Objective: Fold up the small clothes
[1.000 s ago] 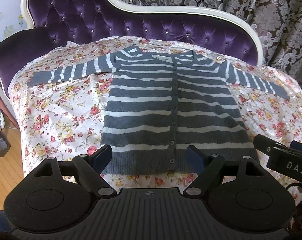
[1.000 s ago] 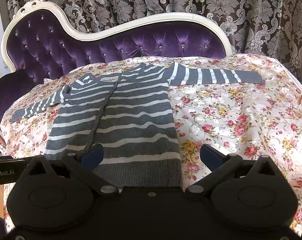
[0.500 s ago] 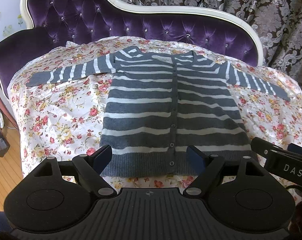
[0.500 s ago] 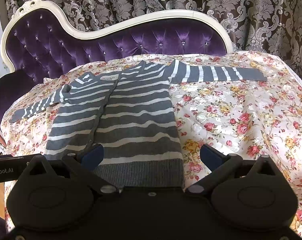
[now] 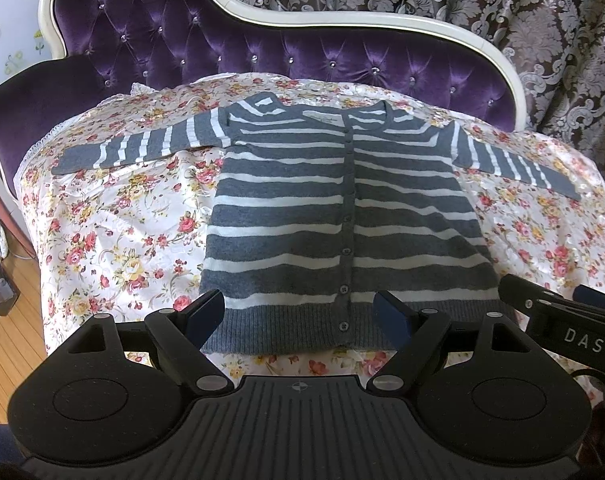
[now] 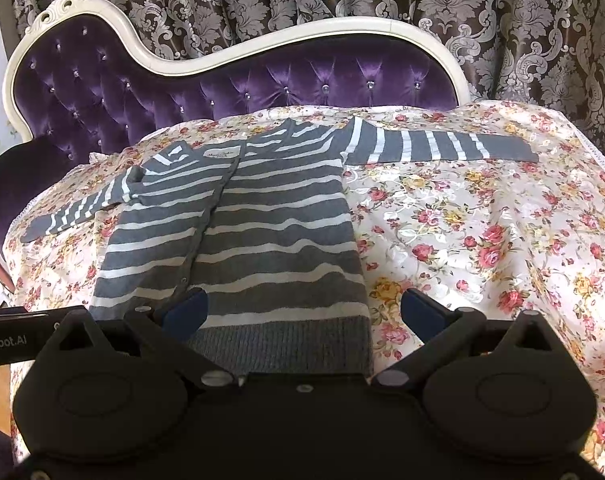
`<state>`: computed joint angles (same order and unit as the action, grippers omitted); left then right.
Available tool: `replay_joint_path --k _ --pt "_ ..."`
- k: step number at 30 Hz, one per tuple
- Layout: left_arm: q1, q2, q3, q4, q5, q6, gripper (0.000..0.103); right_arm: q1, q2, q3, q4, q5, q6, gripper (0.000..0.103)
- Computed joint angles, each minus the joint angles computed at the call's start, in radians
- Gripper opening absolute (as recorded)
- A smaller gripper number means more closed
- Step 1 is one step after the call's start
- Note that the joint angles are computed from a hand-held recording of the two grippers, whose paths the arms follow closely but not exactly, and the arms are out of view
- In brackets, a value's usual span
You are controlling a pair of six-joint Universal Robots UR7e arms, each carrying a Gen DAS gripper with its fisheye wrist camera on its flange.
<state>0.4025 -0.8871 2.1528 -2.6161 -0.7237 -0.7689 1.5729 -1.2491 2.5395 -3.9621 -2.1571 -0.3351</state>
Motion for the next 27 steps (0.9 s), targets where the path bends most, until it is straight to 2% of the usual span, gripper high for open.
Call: replay_joint_path --k 14,22,27 --pt "0.02 0.001 -0.018 0.007 0.001 0.017 0.081 -0.007 0.002 -0.016 0.036 0.001 0.001 0.102" --pt "0.058 0.017 -0.037 -0.025 -0.011 0.065 0.081 -0.014 0.002 -0.045 0.096 0.006 0.008 0.102" --pt "0.095 0.038 -0.057 -0.061 -0.023 0.121 0.081 -0.041 -0.009 -0.067 0.174 0.039 0.035 0.102"
